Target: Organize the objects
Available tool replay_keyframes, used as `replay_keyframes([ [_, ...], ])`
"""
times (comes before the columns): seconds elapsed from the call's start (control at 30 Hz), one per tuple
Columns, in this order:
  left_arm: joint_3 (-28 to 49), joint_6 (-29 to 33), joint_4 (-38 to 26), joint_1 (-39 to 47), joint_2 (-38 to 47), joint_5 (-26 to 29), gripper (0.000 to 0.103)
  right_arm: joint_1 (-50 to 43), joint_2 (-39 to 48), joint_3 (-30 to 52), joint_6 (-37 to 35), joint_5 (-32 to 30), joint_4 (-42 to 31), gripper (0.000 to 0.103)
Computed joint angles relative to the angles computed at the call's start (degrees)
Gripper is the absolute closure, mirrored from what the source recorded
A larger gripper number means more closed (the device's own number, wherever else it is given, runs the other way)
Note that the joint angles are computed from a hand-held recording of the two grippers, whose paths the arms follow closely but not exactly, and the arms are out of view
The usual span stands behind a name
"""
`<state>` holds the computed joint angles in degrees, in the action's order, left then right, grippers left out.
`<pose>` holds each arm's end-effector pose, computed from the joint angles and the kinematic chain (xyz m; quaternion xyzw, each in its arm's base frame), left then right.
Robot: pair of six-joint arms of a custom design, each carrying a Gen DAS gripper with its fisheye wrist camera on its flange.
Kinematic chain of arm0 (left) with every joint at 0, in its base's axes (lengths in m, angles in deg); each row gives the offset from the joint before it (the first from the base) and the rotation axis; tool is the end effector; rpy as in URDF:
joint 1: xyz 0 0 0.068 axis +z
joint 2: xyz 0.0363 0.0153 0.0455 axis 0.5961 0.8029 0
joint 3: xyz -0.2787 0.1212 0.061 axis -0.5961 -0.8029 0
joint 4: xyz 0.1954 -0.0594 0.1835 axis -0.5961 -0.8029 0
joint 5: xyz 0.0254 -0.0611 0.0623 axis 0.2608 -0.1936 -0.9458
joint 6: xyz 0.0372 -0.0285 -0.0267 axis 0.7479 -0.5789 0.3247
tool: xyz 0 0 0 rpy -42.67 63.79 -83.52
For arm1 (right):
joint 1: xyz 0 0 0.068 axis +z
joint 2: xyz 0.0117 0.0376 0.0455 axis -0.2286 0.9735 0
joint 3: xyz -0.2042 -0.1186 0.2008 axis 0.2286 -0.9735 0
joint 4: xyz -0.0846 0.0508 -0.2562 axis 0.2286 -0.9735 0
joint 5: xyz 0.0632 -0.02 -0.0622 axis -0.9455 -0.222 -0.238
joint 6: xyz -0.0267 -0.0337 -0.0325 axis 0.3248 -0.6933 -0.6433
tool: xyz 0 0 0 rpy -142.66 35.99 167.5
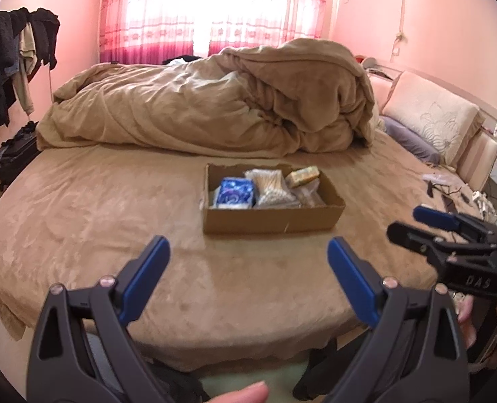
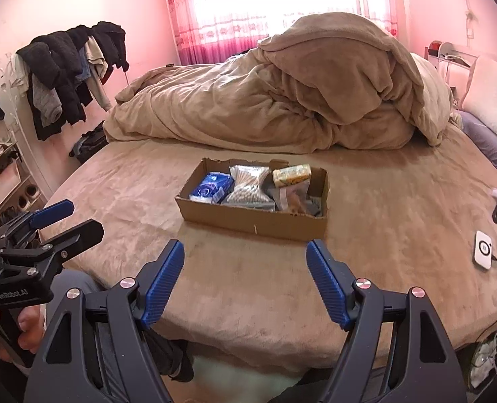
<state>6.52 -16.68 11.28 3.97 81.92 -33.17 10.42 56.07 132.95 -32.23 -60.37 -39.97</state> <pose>0.2951 -0.1665 0.2014 -0.1277 0.8855 0.0063 0.4467 0.3435 0.1583 0.2170 -0.2290 0.8704 0.1778 0.3980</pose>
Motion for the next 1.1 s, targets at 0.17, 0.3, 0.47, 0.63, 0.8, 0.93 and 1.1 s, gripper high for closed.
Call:
replay_keyframes([
  [0.17,-0.9,-1.66,-0.33,-0.23,0.63,-0.11,0.007,0.28,-0.35,-2.1,0.38,0.63,1.72,0.025],
  [0.3,-0.76,-1.66,0.09,-0.1,0.94,-0.23,0.007,0.19,0.02,-2.14,0.22,0.49,1.82,0.025],
  [0.47,-0.12,-1.39,0.28,0.22,1.48,-0.52,0.007,-0.65,0.88,-1.63,0.75,-0.96,2.14,0.025],
  [0.63,0.39,-1.19,0.49,1.0,2.11,-0.13,0.007,-0.73,1.84,-1.07,0.68,-1.19,2.13,0.025],
  [0.8,0.5,-1.09,0.6,1.64,2.65,0.0,0.007,-0.69,2.62,-0.59,0.53,-1.18,2.04,0.025],
  [0.93,0.45,-0.87,1.14,1.99,2.98,0.1,0.007,-0.72,3.04,-0.31,0.46,-1.13,2.0,0.025],
  [1.1,0.4,-0.66,1.36,2.15,3.06,0.17,0.007,-0.7,3.64,0.07,0.3,-0.95,1.93,0.025],
])
